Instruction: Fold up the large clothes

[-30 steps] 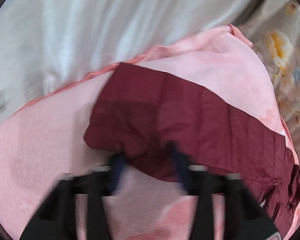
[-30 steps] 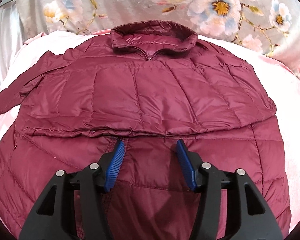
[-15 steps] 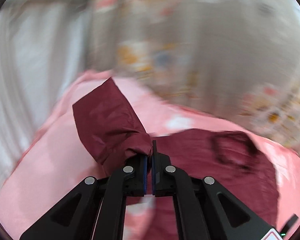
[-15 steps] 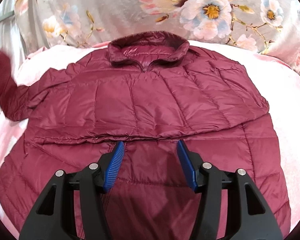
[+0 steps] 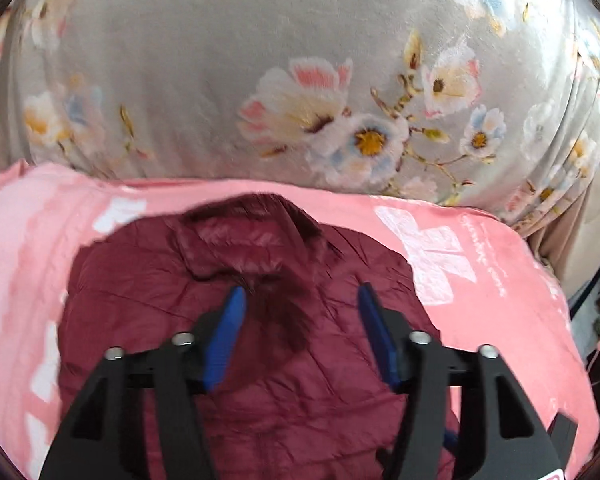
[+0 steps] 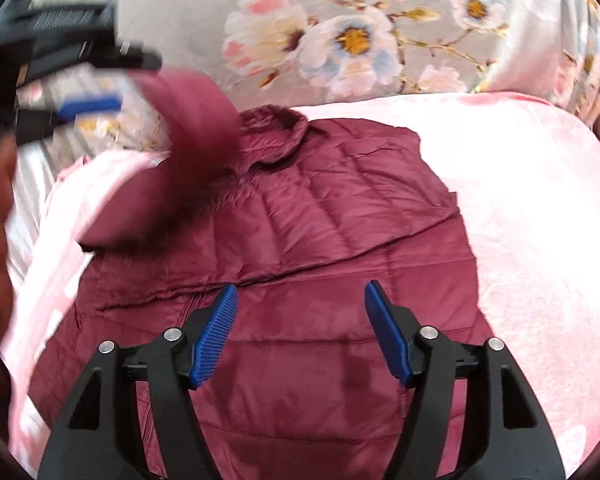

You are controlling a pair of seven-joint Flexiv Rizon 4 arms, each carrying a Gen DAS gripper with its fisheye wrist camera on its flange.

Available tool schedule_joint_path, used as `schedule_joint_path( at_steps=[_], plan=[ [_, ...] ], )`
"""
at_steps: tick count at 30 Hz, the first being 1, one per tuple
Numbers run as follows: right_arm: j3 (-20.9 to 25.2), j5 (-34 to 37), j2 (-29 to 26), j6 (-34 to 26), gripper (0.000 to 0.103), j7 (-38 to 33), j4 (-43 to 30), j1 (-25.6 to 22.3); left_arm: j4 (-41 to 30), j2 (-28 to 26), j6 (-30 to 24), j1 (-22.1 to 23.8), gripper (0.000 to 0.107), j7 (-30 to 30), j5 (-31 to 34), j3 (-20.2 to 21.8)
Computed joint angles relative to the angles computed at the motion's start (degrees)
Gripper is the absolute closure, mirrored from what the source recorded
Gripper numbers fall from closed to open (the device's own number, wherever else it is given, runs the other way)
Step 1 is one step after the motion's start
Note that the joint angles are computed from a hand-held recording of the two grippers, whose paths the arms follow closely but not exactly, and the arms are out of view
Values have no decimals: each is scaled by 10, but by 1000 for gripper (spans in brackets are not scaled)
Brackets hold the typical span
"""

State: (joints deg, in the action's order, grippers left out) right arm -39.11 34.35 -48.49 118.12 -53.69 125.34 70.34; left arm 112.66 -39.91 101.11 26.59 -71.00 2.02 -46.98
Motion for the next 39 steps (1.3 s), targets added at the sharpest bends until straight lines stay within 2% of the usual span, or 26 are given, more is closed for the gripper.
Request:
schedule_joint_path(
  at_steps=[4,7,9,12,14,17,19,20,21,22,25,27,28,29,30,31,33,35,37,39],
  plan=[
    [75,-32,40,35,31,-11,-9,-88,17,-27,-16,70,34,0,-1,-56],
    [100,-40,47,17,29,-30,-35,-124,14,-31,-32,100,33,-11,-22,-46],
    [92,-39,41,-7,29,-37,-54,-127,2,-25,-38,92,33,-19,-41,-8],
    [51,-35,16,-48,29,-19,-79,-113,-19,-35,-67,94,33,-31,-82,28],
    [32,-47,0,-75,29,4,-95,-113,-31,-51,-88,104,33,-31,-111,35],
    [43,-92,-9,-122,31,27,-123,-146,-55,-79,-133,113,33,-23,-157,39],
    [72,-132,-6,-144,60,30,-140,-181,-66,-98,-158,121,33,-17,-186,31],
    [68,-144,-9,-153,69,36,-143,-180,-73,-111,-175,129,33,-12,-203,19],
    [62,-154,-11,-155,84,41,-144,-177,-76,-119,-183,135,33,-7,-216,10],
    [68,-165,-6,-145,94,41,-142,-184,-81,-133,-193,142,33,-1,-231,-3],
    [49,-175,10,-94,99,52,-121,-170,-95,-154,-203,146,35,10,-268,-24],
    [58,-171,33,-50,100,45,-108,-177,-111,-159,-203,136,36,16,-287,-25],
    [63,-163,49,-18,100,33,-98,-179,-121,-159,-204,126,44,17,-295,-17],
    [59,-153,57,-1,100,18,-91,-172,-139,-153,-208,103,62,13,-300,9],
    [49,-142,59,2,100,6,-87,-162,-157,-144,-220,77,75,7,-301,43],
    [32,-128,58,-8,101,-7,-84,-145,-168,-136,-230,55,102,3,-301,73],
    [19,-126,42,-70,101,-22,-94,-139,-185,-128,-243,21,105,5,-296,120],
    [36,-150,27,-112,100,-7,-104,-158,-180,-114,-226,-6,105,10,-291,157],
    [72,-171,14,-123,100,12,-110,-189,-171,-104,-206,-29,105,19,-289,186],
    [82,-183,1,-118,100,31,-110,-196,-173,-100,-203,-53,105,24,-292,216]
  ],
)
